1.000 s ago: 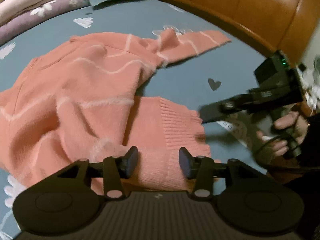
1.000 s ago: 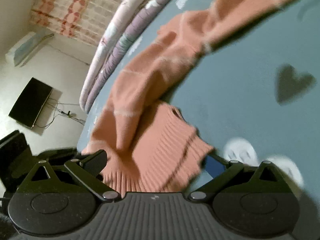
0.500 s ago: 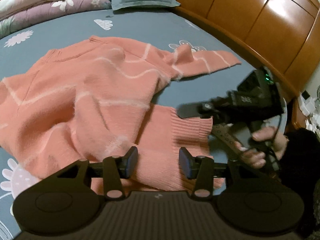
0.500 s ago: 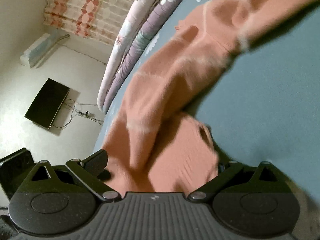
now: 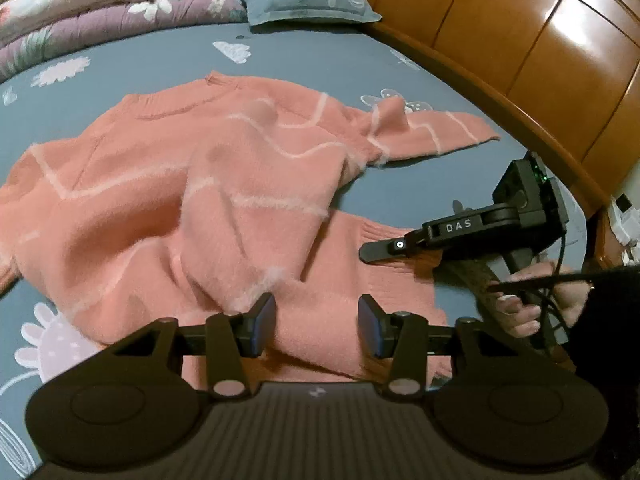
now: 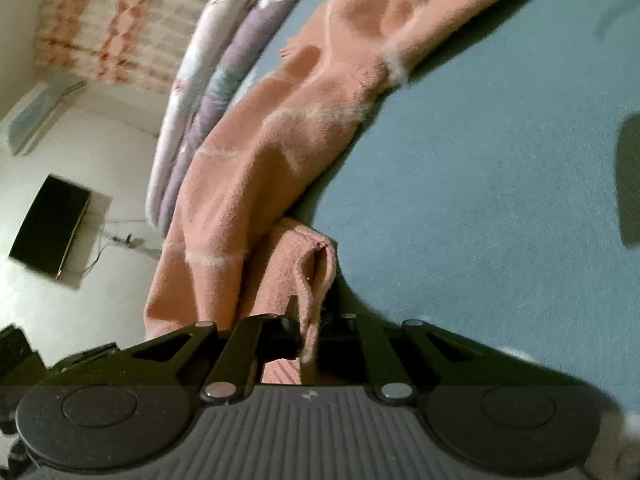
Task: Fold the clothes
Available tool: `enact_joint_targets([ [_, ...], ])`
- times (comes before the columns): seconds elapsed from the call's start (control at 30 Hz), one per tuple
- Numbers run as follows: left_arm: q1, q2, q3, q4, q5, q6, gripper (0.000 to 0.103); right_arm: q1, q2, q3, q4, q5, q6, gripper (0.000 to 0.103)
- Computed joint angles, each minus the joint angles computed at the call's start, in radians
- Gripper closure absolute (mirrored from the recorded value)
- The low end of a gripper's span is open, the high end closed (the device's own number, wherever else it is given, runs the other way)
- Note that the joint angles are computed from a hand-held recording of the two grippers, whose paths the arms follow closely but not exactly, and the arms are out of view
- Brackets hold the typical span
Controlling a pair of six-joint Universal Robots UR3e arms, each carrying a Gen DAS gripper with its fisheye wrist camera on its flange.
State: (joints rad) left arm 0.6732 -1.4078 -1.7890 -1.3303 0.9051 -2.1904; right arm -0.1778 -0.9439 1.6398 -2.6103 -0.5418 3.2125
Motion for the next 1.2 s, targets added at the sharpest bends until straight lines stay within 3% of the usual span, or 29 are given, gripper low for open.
enact_joint_targets([
  [0.13,0.043,0.027,0.000,-0.024,-0.010,0.028,0.049,-0.010,-0.115,0.102,-0.035,-0.007,0.014,0.092],
  [0.3,0.098,0.043,-0.002,-0.016,-0.006,0.025,0.048,-0.067,-0.287,0.228,-0.025,0.008,0.017,0.092],
  [0.43,0.125,0.039,0.004,-0.008,-0.004,0.026,0.048,-0.135,-0.481,0.333,0.100,-0.021,-0.040,0.092],
  [0.53,0.134,0.022,0.013,-0.011,-0.007,0.035,0.048,-0.230,-0.702,0.444,0.276,-0.049,-0.122,0.092],
  [0.73,0.144,-0.030,0.048,-0.073,-0.023,0.113,0.048,-0.409,-1.065,0.585,0.533,-0.198,-0.195,0.092],
  [0.83,0.172,-0.042,0.075,-0.151,-0.047,0.202,0.048,-0.346,-1.106,0.610,0.446,-0.394,-0.083,0.096],
  [0.9,0.202,-0.052,0.097,-0.217,-0.063,0.276,0.048,-0.246,-1.086,0.584,0.395,-0.598,0.018,0.095],
  [1.07,0.269,-0.106,0.158,-0.331,-0.066,0.401,0.048,-0.155,-1.158,0.600,0.309,-0.633,0.181,0.091],
  [1.13,0.289,-0.135,0.188,-0.363,-0.058,0.427,0.048,-0.069,-1.117,0.576,0.232,-0.666,0.236,0.090],
  [1.2,0.303,-0.160,0.220,-0.384,-0.046,0.434,0.048,-0.008,-1.039,0.538,0.165,-0.634,0.267,0.086],
])
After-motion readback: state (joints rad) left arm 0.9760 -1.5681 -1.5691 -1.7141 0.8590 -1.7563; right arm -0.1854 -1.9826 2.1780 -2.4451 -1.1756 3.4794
